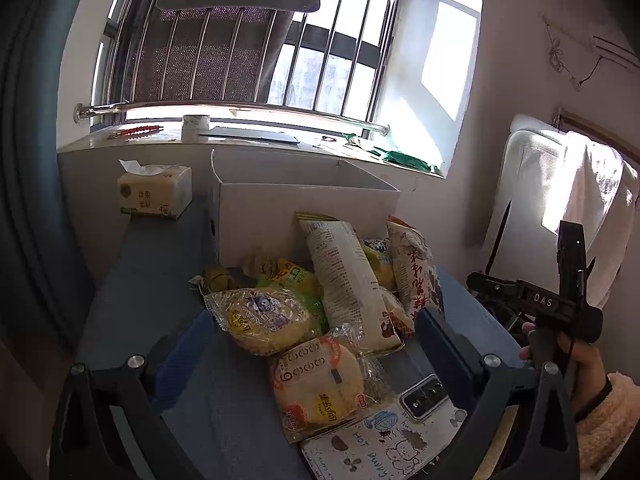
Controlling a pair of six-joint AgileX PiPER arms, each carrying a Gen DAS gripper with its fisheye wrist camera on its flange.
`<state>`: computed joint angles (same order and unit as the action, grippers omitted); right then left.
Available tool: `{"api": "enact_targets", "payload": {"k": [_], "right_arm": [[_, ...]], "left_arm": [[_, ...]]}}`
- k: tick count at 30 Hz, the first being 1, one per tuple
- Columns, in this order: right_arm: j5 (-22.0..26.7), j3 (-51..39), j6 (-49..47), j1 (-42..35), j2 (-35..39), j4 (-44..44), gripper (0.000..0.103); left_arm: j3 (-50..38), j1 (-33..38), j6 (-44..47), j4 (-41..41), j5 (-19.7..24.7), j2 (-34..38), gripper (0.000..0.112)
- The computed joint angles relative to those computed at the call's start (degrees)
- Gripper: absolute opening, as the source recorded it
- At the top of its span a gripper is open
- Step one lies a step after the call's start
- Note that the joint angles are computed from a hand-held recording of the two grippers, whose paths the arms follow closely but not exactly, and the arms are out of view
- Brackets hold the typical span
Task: Organize snacks
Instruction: 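Grasp the long cartoon-printed snack bag with the right tool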
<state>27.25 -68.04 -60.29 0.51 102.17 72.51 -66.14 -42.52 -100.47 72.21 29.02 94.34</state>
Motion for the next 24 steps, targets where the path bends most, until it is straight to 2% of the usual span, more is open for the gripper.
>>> {"api": "enact_targets", "payload": {"k": [3,7,9,11,14,16,17,18,21,24], "right_arm": [[1.4,-2.4,0.8,-0.2,2.1,-0.9,0.103],[0.3,-9.3,9.9,2.4,6.6,-11.7,0.103],[2.4,-14.5,15.1,3.3,10.2,-17.2,0.103],[7.1,-21.1,19.9,4.0,14.2,-22.5,0.103],[9.2,-28.6,28.2,5.4,18.5,-31.5,0.102],[11.8,-32.8,30.0,5.5,21.1,-33.8,0.078],[14.2,-35.4,31.1,5.4,22.6,-35.4,0.044],[14.9,-36.2,30.7,5.0,23.1,-35.0,0.043],[13.2,-32.9,28.2,3.5,21.4,-31.6,0.041],[13.6,-29.0,23.8,1.1,19.1,-25.2,0.040]], "left_arm": [[-0.3,0.5,1.6,-2.4,-1.6,0.3,0.103],[-1.0,1.2,5.7,-6.3,-2.8,0.8,0.103],[-1.4,1.5,7.6,-7.9,-3.2,1.0,0.103],[-1.9,1.6,8.7,-9.1,-2.8,1.4,0.103],[-2.5,2.1,11.0,-11.6,-3.1,1.8,0.103],[-3.0,2.2,12.5,-12.9,-2.9,2.3,0.103],[-3.2,2.3,13.2,-13.4,-2.9,2.4,0.103],[-3.5,2.2,13.7,-13.8,-2.5,2.7,0.103],[-4.5,2.6,16.5,-16.2,-2.3,3.4,0.103],[-7.1,3.6,20.9,-20.3,-2.4,4.8,0.103]]}}
